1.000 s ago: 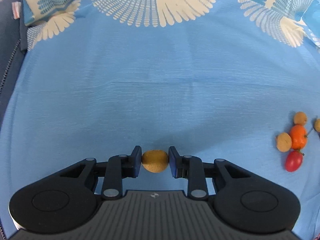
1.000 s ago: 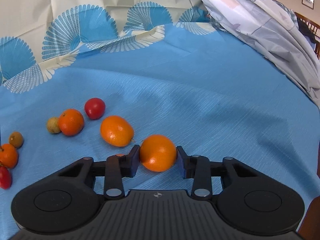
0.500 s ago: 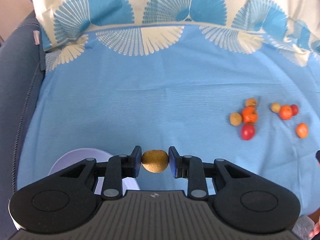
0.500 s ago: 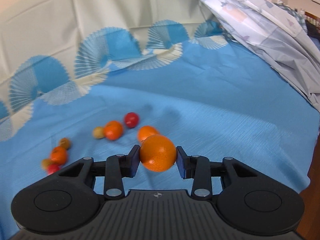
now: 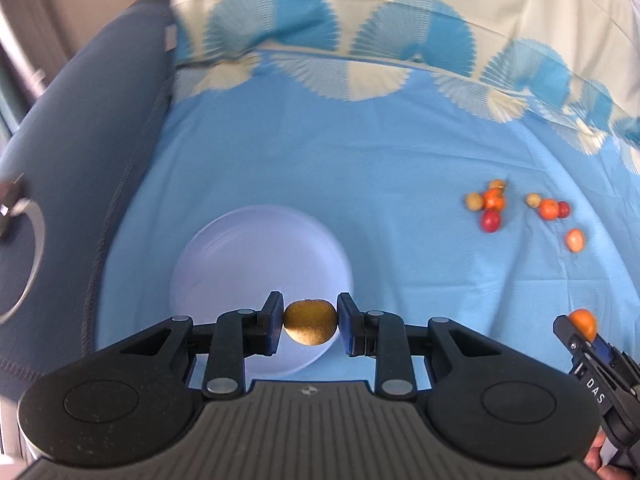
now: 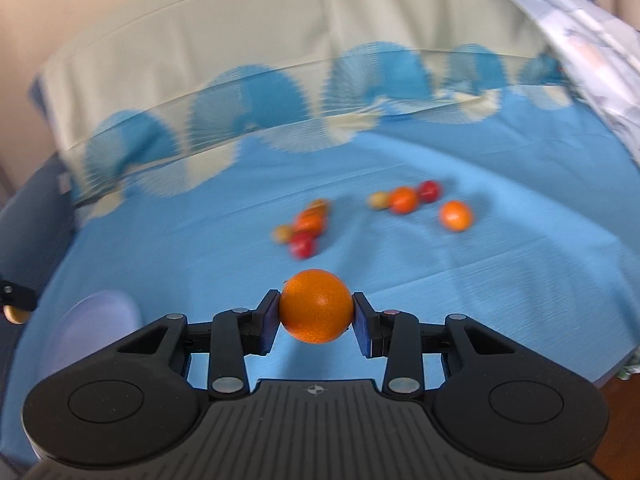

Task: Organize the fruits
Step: 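Close the left gripper on the yellow fruit while the right grips the orange, then carry the yellow fruit and orange over the lavender plate with both tools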

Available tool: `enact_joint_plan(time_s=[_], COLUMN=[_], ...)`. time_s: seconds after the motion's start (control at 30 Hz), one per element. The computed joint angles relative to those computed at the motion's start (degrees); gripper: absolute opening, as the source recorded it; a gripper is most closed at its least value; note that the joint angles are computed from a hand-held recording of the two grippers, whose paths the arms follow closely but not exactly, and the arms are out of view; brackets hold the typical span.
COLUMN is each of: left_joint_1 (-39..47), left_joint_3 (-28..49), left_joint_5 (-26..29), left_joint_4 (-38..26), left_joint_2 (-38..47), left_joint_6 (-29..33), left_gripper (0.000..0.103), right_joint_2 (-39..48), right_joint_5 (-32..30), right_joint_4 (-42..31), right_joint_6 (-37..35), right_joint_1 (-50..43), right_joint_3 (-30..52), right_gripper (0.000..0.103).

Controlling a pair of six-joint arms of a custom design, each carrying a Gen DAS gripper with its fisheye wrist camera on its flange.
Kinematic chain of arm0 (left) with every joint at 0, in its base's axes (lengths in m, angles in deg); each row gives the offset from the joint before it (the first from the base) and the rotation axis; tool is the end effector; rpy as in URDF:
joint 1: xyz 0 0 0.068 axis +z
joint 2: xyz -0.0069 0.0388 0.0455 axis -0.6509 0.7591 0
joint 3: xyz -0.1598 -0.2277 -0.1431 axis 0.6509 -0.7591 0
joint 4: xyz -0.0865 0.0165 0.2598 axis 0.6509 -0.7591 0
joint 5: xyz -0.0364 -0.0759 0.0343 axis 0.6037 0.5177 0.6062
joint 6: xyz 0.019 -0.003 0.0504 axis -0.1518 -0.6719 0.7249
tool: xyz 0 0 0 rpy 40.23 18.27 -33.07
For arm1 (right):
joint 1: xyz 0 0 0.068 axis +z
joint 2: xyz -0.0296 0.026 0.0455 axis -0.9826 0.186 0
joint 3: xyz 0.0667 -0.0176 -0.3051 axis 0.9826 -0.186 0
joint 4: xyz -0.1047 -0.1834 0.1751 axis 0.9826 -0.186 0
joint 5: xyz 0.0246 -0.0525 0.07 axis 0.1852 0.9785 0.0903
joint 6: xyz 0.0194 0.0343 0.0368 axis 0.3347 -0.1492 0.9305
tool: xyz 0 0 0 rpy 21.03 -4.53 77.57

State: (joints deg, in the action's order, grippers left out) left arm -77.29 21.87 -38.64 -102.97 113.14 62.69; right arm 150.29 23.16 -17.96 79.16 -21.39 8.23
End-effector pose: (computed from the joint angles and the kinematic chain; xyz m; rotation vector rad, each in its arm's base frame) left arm 0.2442 -0.1708 0.3669 0.1791 2.6647 0.0035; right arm 0.1170 0.1397 0.2755 0.5860 2.2053 0.1189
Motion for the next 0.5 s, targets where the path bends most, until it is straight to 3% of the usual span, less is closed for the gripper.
enact_joint_plan(time_s=[0.17, 0.5], left_joint_1=[5.22, 11.98], left_joint_3=[-5.48, -10.61], left_joint_5=[0.96, 2.96], left_joint_4=[-2.56, -6.39], left_joint_2=[-9.31, -21.97], left_joint_6=[0.21, 1.68], left_gripper=[0.032, 0.032], right_joint_2=[5.58, 15.07], right_joint_5=[1.88, 4.76], right_joint_4=[-2.39, -5.23], right_joint_6=[1.57, -1.96], right_joint_1=[8.57, 19.19], right_joint_3=[7.19, 20.45], right_gripper=[0.04, 0.04])
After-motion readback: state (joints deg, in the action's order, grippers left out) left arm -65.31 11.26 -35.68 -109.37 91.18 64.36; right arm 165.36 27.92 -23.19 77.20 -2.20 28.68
